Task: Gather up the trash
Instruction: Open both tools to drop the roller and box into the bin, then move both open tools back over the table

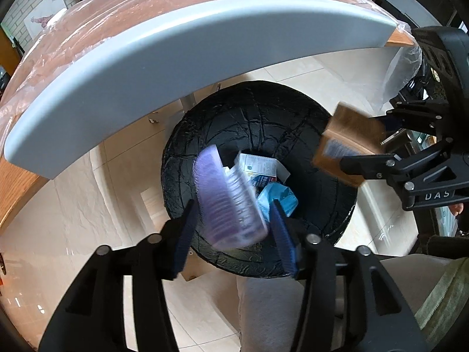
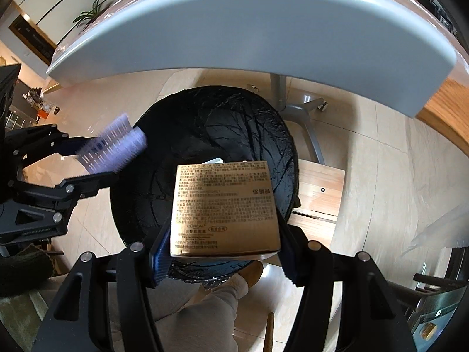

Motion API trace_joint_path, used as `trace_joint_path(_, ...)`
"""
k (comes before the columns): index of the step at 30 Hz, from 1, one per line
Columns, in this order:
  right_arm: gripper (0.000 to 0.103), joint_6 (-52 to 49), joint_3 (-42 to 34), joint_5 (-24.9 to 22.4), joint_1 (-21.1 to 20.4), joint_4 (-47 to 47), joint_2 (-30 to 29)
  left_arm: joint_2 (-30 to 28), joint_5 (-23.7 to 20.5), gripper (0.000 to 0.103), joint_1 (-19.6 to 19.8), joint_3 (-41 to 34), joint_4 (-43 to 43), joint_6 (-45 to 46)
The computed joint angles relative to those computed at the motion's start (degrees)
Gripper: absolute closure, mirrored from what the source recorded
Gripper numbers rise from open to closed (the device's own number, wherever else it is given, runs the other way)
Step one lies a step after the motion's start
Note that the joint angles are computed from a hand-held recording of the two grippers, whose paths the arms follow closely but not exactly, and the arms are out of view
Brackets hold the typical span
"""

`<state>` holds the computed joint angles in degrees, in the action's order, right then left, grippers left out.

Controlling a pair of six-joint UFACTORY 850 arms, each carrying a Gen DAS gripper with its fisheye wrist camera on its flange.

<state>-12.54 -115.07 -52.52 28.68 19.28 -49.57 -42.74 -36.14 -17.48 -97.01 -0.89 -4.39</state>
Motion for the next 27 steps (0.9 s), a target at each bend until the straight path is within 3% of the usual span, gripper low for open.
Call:
trace_joint_path(7,0.019,-0.31,3.12,1.72,-0.42,-0.17,2.57,1.42,0.72,0.038,-0.17,1.32,1.06,-0.75)
trace_joint_path(16,0.018,-0.19,7.69,4.66,-1.25,-0.27,6.99,4.06,1.28,0.037,0.81,3.28,0.1,-1.24)
trace_joint_path(24,0.014,-1.98,10.45,7.54,-2.33,2.32,10.84,6.73,3.5,0.025,0.68,4.81,0.02,-1.79)
trace_joint_path(27,0.014,-3.55,11.88,9.61,-2.55,3.93,13.16,8.7,5.13,0.025,0.69,5.98,-1.35,-0.57)
